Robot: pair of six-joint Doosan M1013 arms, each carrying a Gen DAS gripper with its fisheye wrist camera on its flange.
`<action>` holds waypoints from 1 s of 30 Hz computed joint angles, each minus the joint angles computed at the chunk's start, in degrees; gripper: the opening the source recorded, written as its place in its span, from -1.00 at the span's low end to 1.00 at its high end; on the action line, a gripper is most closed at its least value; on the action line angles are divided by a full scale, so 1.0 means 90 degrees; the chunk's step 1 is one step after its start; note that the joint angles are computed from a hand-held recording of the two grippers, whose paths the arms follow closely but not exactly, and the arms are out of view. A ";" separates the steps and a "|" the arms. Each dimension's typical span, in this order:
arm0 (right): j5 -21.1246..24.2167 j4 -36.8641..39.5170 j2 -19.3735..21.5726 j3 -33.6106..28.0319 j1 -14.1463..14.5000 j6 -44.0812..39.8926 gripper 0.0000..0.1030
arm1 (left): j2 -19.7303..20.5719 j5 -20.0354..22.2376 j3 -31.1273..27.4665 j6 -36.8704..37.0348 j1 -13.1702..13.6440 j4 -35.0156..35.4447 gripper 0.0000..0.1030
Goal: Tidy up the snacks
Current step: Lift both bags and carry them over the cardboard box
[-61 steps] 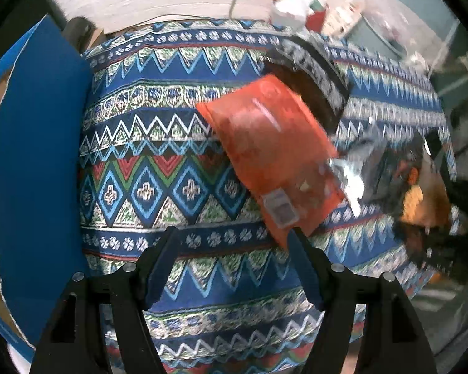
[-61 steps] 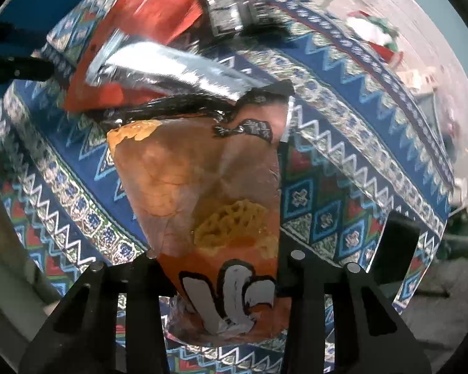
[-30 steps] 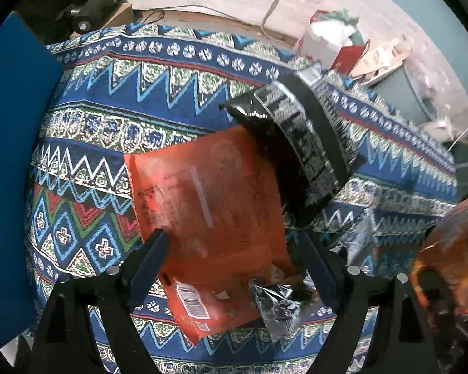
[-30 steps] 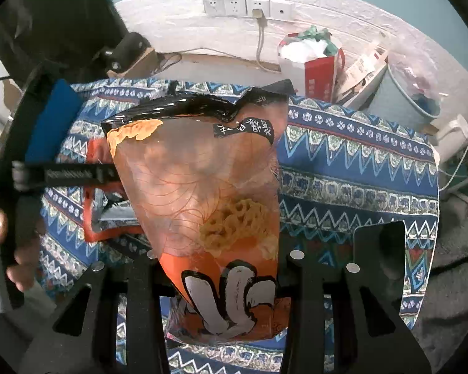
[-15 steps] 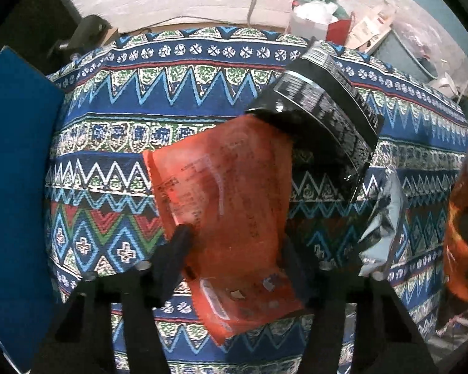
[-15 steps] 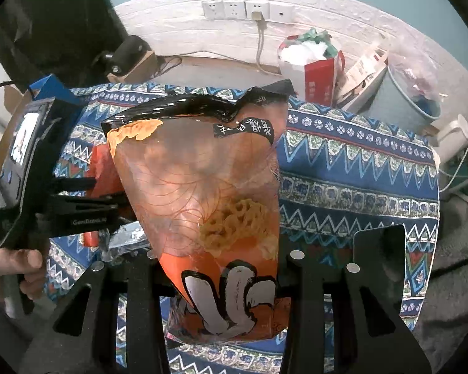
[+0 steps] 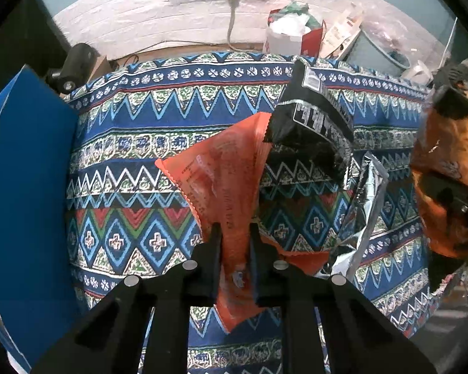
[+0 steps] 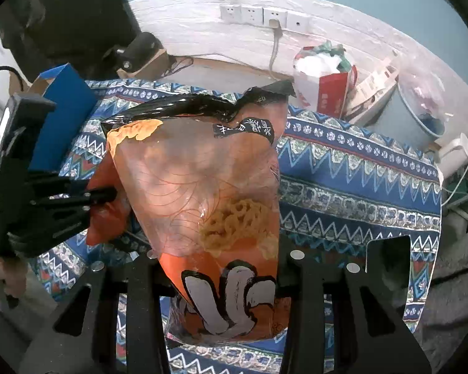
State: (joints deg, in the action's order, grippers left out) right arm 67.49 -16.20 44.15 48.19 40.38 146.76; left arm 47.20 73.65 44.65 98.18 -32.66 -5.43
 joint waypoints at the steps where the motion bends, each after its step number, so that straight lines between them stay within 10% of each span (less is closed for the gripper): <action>1: -0.0003 -0.0013 0.0010 -0.0023 0.0008 0.0036 -0.26 | -0.0023 0.0008 0.0023 0.0031 0.0034 -0.0071 -0.73; 30: 0.0652 -0.0225 0.1008 -0.2197 0.0200 -0.0379 -0.26 | -0.1128 -0.2014 0.1190 0.0626 0.0322 0.0221 -0.76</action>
